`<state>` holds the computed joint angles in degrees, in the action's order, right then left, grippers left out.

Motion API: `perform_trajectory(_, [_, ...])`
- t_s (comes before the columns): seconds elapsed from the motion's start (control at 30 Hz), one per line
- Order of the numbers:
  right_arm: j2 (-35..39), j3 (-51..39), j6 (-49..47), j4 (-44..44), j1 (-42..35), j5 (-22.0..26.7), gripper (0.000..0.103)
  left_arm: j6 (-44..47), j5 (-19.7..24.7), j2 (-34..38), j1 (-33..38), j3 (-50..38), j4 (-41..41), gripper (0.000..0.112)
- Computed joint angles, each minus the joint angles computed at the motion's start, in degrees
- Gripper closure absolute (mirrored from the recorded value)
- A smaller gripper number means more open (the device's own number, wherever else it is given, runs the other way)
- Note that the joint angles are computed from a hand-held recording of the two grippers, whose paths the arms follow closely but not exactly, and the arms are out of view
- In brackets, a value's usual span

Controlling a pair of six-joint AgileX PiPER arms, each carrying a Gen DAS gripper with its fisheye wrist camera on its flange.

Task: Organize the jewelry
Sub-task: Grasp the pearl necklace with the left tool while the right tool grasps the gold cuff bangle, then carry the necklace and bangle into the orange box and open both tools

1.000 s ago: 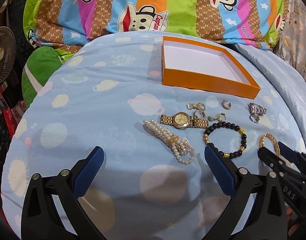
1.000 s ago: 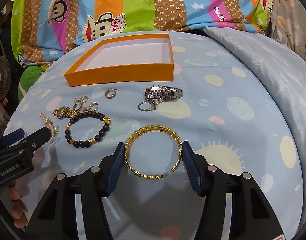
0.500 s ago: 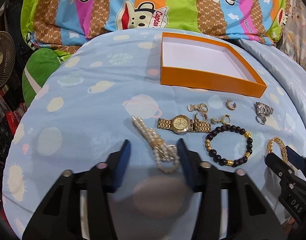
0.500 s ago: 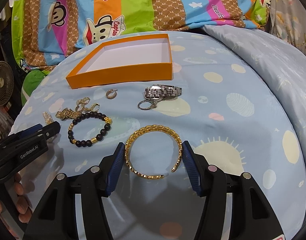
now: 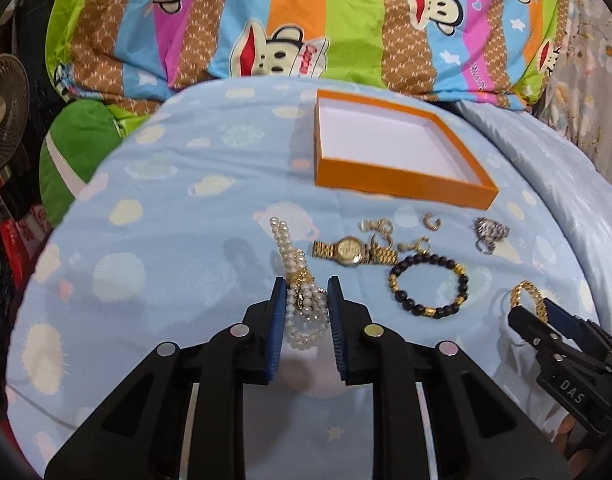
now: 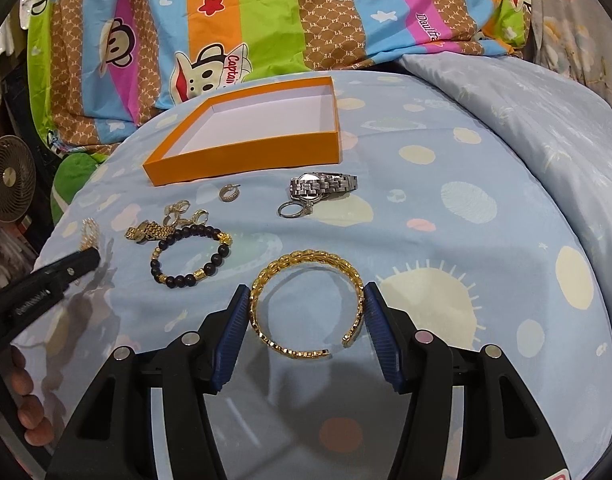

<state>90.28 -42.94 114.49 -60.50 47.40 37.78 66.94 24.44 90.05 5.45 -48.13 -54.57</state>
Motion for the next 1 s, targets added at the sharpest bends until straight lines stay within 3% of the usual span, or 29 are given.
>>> perform_trajectory(0.2, [-3.48,-3.31,-6.78,0.77,-2.68,2.6,0.047,-2.11,3.56,-4.15,0.1,-4.17,3.05,0.092])
perform_trajectory(0.33, [-3.42,-8.06,-13.88,1.36,-7.58,2.55,0.047,-6.78,3.79,-3.42,-2.56,-9.82,6.28,0.092])
perform_trajectory(0.43, [-1.32,-12.79,-20.12,2.83,-12.68,0.43,0.047,-11.9,1.55,-0.81,-5.88,-15.06,9.94,0.092])
perform_trajectory(0.5, [1.22,-16.58,-24.52,4.77,-15.86,-1.27,0.047,-17.96,0.27,2.96,-8.46,-20.14,14.46,0.092])
perform_trajectory(0.7, [10.81,-29.94,-38.1,11.88,-22.89,-3.22,0.047,-31.9,2.74,16.17,-12.76,-36.9,24.79,0.092])
perform_trajectory(0.83, [17.83,-39.85,-49.61,21.16,-27.81,-4.68,0.047,-39.98,6.18,25.68,-14.92,-49.61,31.81,0.092])
perform_trajectory(1.0, [27.31,-52.09,-61.52,30.74,-31.53,-2.76,0.047,-47.31,14.23,39.25,-16.01,-69.23,36.86,0.092])
